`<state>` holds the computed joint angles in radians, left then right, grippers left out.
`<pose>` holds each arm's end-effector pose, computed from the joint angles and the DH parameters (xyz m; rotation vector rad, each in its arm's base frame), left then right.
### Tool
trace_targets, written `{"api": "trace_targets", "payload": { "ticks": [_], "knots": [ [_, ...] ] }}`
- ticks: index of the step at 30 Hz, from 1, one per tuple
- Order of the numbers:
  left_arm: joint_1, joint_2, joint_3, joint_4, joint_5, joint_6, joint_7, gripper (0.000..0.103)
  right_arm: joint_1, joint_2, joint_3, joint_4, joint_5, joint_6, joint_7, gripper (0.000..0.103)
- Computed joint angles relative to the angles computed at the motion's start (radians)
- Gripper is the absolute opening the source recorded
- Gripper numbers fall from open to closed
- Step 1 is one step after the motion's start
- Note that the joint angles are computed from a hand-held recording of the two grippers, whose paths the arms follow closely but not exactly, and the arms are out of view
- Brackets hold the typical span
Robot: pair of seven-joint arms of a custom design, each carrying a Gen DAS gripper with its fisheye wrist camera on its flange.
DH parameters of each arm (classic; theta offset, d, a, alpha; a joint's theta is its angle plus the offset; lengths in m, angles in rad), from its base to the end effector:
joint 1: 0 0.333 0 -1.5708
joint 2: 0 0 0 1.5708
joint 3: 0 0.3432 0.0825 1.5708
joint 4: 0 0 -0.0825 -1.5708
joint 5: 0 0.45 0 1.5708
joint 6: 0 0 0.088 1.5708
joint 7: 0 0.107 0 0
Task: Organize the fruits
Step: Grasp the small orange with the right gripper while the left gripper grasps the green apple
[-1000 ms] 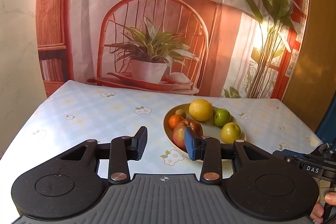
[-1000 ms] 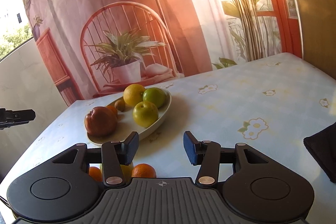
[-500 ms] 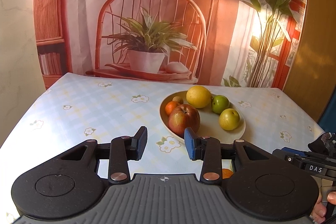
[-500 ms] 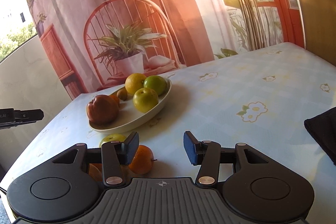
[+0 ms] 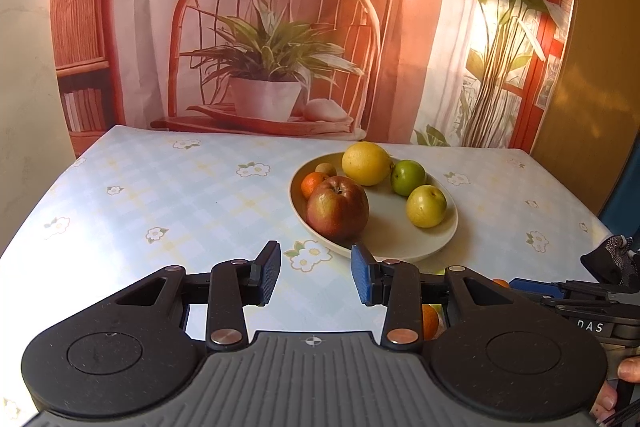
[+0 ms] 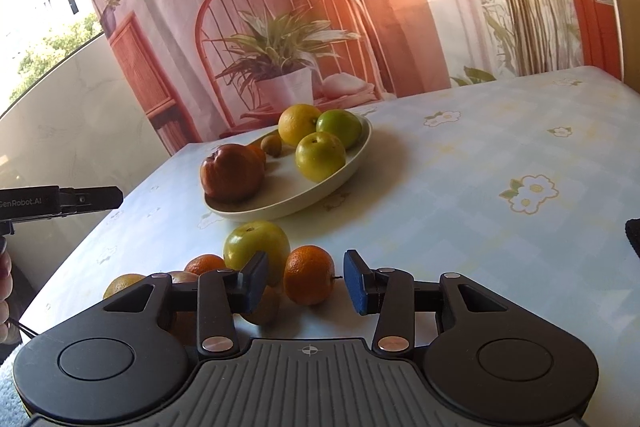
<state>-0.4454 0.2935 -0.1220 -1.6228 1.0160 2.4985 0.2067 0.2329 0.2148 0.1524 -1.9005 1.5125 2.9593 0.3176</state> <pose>0.6442 -0.4043 0.5207 -1.7702 1.5202 -0.8368 0.6635 0.1909 0.4282 -1.6490 1.3382 -0.3288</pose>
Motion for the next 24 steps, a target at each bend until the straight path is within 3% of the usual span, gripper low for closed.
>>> {"api": "trace_targets", "payload": {
  "ticks": [12,22,24],
  "knots": [
    [0.007,0.007,-0.002,0.004,-0.058,0.02,0.045,0.041,-0.012,0.014,0.006,0.004,-0.122,-0.004,0.127,0.033],
    [0.023,0.043,-0.006,0.045,-0.163,0.067,0.137,0.041,-0.014,0.03,0.006,0.006,-0.495,0.001,0.489,0.031],
    [0.022,0.062,-0.005,0.067,-0.193,0.077,0.183,0.041,-0.024,0.029,0.014,0.006,-0.539,0.003,0.539,0.026]
  ]
}}
